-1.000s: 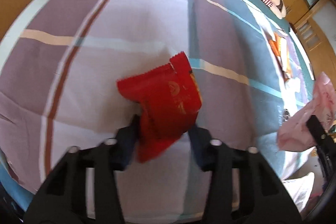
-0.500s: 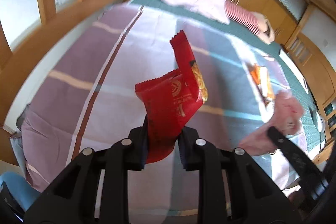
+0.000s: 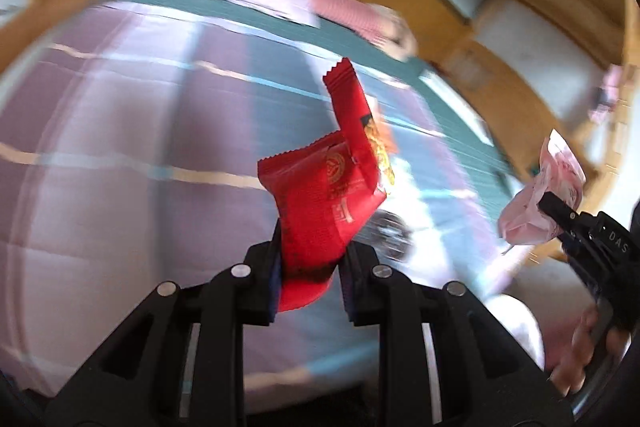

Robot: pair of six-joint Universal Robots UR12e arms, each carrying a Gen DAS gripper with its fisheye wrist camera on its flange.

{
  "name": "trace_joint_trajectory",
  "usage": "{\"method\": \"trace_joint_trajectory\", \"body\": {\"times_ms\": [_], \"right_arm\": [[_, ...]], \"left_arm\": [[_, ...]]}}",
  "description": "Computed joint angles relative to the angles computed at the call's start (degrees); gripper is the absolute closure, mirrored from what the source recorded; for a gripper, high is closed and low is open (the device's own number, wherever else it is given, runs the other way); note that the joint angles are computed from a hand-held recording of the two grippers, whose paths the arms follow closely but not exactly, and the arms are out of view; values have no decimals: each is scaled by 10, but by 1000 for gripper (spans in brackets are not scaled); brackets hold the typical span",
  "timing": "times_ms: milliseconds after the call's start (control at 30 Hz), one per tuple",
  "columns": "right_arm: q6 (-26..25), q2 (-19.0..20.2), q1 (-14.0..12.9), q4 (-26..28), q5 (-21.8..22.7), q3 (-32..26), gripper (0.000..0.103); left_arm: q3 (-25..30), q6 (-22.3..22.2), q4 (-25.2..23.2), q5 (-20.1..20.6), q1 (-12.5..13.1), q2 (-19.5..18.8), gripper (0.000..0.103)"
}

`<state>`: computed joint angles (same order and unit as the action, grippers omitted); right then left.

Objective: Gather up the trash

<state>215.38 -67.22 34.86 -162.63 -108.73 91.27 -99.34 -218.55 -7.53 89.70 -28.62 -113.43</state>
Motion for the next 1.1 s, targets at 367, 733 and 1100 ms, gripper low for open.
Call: {"method": "trace_joint_trajectory", "body": {"times_ms": [367, 733, 1100], "right_arm": [[24, -131, -32, 275, 50, 130, 72], [193, -195, -36, 211, -53, 194, 26], [109, -134, -55, 112, -30, 137, 22]], "left_arm": [[37, 49, 69, -210, -15, -30, 79], [117, 199, -64, -337, -76, -80, 38], [59, 5, -8, -109, -46, -34, 4]]}}
